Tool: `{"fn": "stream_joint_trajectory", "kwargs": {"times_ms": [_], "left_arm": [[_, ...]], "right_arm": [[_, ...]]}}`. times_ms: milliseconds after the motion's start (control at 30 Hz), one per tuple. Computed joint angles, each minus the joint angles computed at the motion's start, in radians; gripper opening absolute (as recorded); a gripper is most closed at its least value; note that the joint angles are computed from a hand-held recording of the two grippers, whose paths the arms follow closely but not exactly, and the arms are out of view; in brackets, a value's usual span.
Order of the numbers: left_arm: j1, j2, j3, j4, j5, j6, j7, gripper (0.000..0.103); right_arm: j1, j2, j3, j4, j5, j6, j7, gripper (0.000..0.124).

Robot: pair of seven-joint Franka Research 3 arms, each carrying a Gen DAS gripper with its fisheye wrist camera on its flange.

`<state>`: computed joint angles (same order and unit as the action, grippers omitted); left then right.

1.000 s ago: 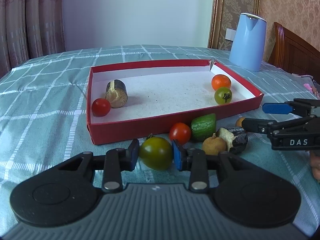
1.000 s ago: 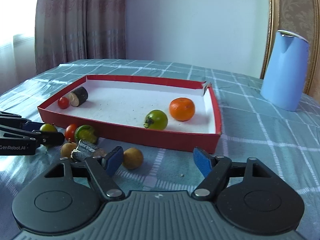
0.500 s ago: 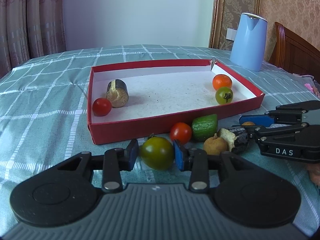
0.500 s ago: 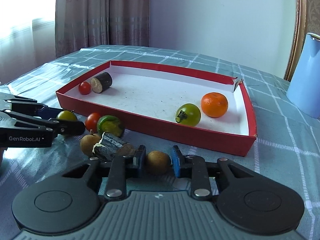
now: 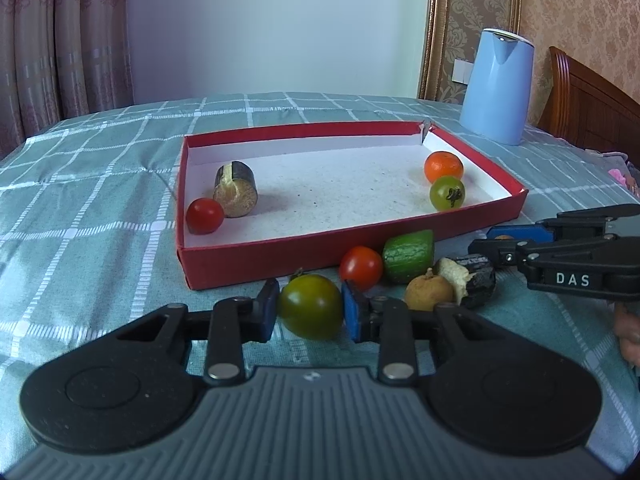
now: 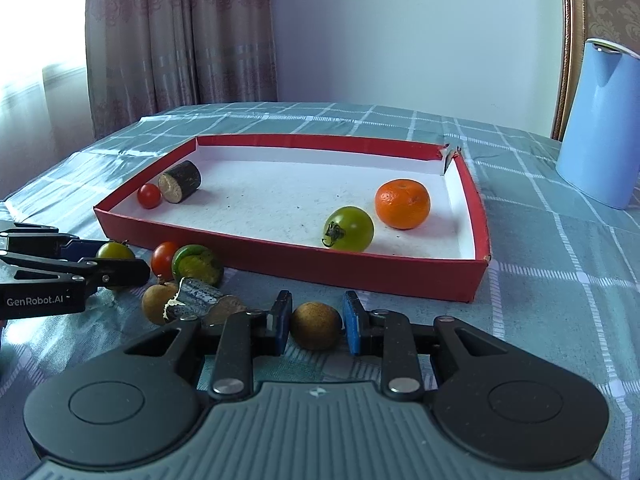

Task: Organize fruits
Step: 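Release the dark-green tomato into the tray with the left gripper while the right gripper carries the brown fruit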

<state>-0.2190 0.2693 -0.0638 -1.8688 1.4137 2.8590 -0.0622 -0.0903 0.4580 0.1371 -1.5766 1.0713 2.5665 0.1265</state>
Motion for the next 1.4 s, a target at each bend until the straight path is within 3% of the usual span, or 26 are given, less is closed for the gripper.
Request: {"fn": "stream_joint_trajectory", "kwargs": {"times_ms": [300,567,800,1267,1400], "left_arm": [[0.001,-0.006,0.004,-0.005,0.026,0.004,-0.051,0.03],[0.022,-0.036,-0.014,-0.023,0.227,-0.002,-0.287,0.03],[0.032,-0.033,-0.037,-0.013,0.191,-0.032,-0.245,0.03],[0.011,0.006,-0.017,0.075,0.148,-0.017,-0.169,0.03],[0.014,0.045,-0.011,0.122,0.06,-0.02,-0.096,0.03]], "right_arm": [[-0.006,-0.006,0.003,-0.008,0.03,0.01,-0.018,0.027],[-0.009,-0.014,0.006,-0.021,0.067,0.02,-0.055,0.027],[-0.007,-0.021,0.006,-0.03,0.093,0.032,-0.084,0.027],[-0.012,-0.052,0.009,-0.06,0.289,0.058,-0.231,0.027],[0.009,-0.039,-0.002,-0.024,0.312,0.08,-0.236,0.027]]}}
